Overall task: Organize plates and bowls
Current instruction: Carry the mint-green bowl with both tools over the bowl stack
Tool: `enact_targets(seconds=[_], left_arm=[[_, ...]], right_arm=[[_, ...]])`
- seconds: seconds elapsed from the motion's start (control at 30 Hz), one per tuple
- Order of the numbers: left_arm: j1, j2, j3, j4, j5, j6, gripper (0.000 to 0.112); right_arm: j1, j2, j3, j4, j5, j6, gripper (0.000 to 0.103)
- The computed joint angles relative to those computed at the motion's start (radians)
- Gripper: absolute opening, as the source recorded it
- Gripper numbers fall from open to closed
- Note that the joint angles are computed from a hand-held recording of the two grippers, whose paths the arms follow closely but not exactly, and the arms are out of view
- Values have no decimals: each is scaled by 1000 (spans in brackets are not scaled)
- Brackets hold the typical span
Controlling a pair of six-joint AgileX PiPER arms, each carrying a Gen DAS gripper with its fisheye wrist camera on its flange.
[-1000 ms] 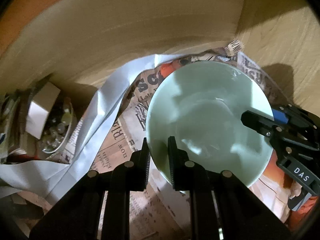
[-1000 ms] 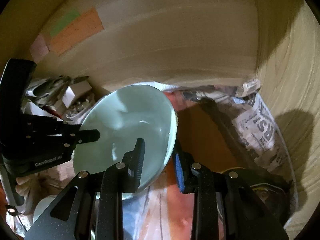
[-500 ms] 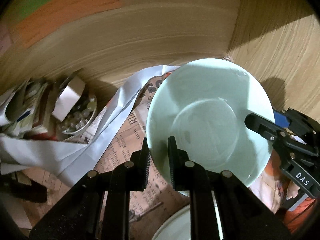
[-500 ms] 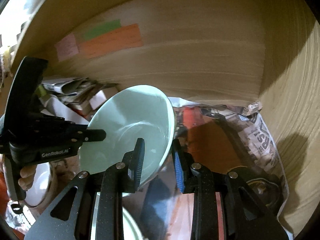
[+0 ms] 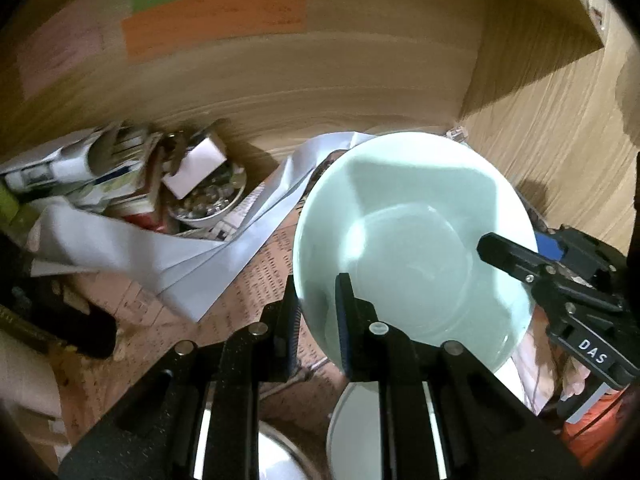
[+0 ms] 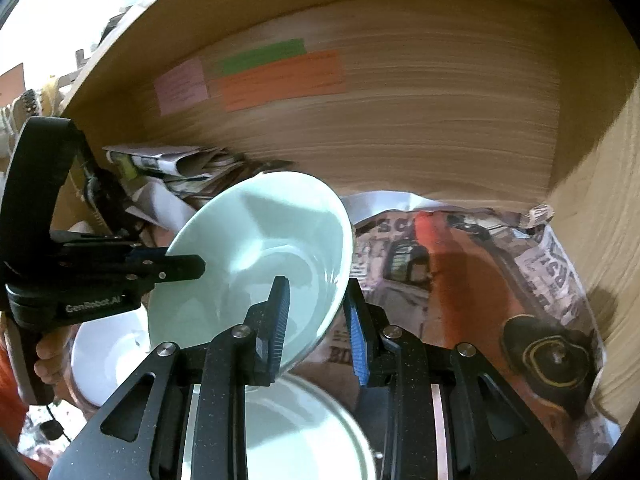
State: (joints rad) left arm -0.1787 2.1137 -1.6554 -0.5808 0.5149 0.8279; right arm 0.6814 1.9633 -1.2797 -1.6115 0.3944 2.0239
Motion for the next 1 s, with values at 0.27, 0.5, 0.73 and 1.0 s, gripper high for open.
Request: enact_targets(seconds=[0.27, 0.5, 0.73, 1.0], left_arm=[[65, -120, 220, -283, -89, 308, 16], [137, -202, 359, -526, -94, 568, 16], [215, -235, 440, -678, -70, 749, 16], [300, -270, 526, -818, -39, 920, 16]], right_arm=[[48, 21, -23, -16, 9, 28, 25], [95, 52, -72, 23, 20, -10, 25], [130, 83, -121, 58, 21, -47, 25], [170, 122, -177, 108, 18, -108, 25]])
